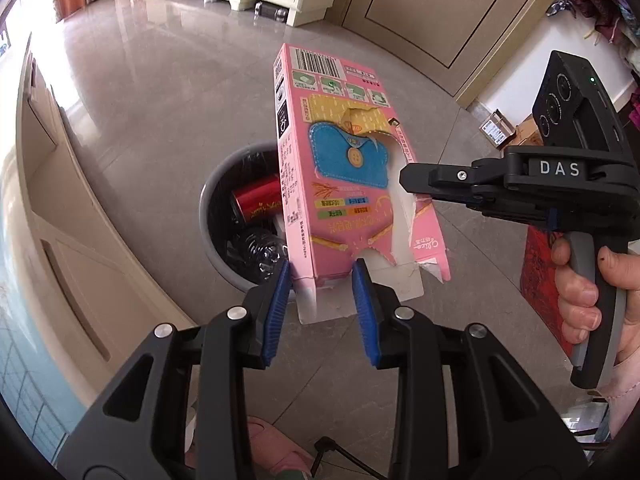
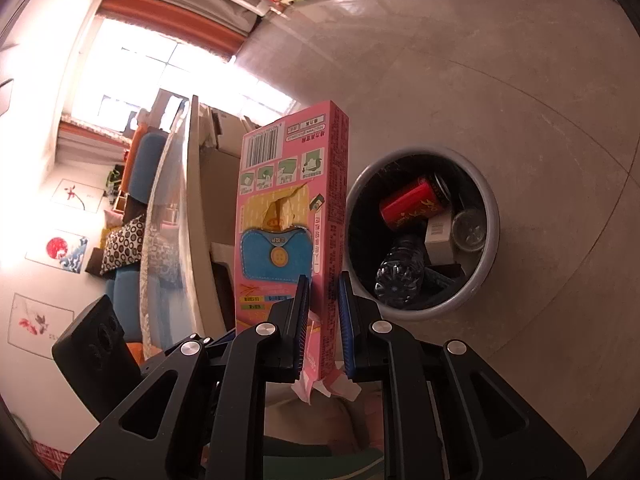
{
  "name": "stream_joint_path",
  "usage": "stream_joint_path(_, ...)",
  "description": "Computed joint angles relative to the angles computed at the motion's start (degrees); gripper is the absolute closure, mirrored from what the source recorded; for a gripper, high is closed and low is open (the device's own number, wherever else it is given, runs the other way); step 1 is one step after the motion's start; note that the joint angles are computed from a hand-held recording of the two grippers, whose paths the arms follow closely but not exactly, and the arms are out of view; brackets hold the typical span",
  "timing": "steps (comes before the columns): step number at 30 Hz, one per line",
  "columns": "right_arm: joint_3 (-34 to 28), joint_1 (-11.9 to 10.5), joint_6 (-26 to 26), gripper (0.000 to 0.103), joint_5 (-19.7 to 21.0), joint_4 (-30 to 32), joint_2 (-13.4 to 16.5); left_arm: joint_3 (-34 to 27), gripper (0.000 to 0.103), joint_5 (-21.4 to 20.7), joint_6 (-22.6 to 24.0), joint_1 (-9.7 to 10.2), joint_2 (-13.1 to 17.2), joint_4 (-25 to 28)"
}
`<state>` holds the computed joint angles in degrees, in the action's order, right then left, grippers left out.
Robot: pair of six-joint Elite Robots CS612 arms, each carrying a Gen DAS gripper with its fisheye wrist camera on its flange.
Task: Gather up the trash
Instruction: 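Carry the pink box over the grey trash bin, then open the tools to drop the pink box into the bin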
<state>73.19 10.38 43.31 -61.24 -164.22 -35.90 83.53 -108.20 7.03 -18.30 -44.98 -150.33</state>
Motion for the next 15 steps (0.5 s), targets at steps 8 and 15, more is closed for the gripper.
stream_joint_path(8,-2.6,-0.4,1.7,0.087,1.0,2.5,2.9,-2.9,0.072,1.3,-0.7,-0.37,2.6,3.3)
stream_joint_path(15,-4.2,-0.4,4.2,0.081,0.1,3.6,4.6,-4.6,0.070,2.9,-1.9,-0.58,4.2,4.9)
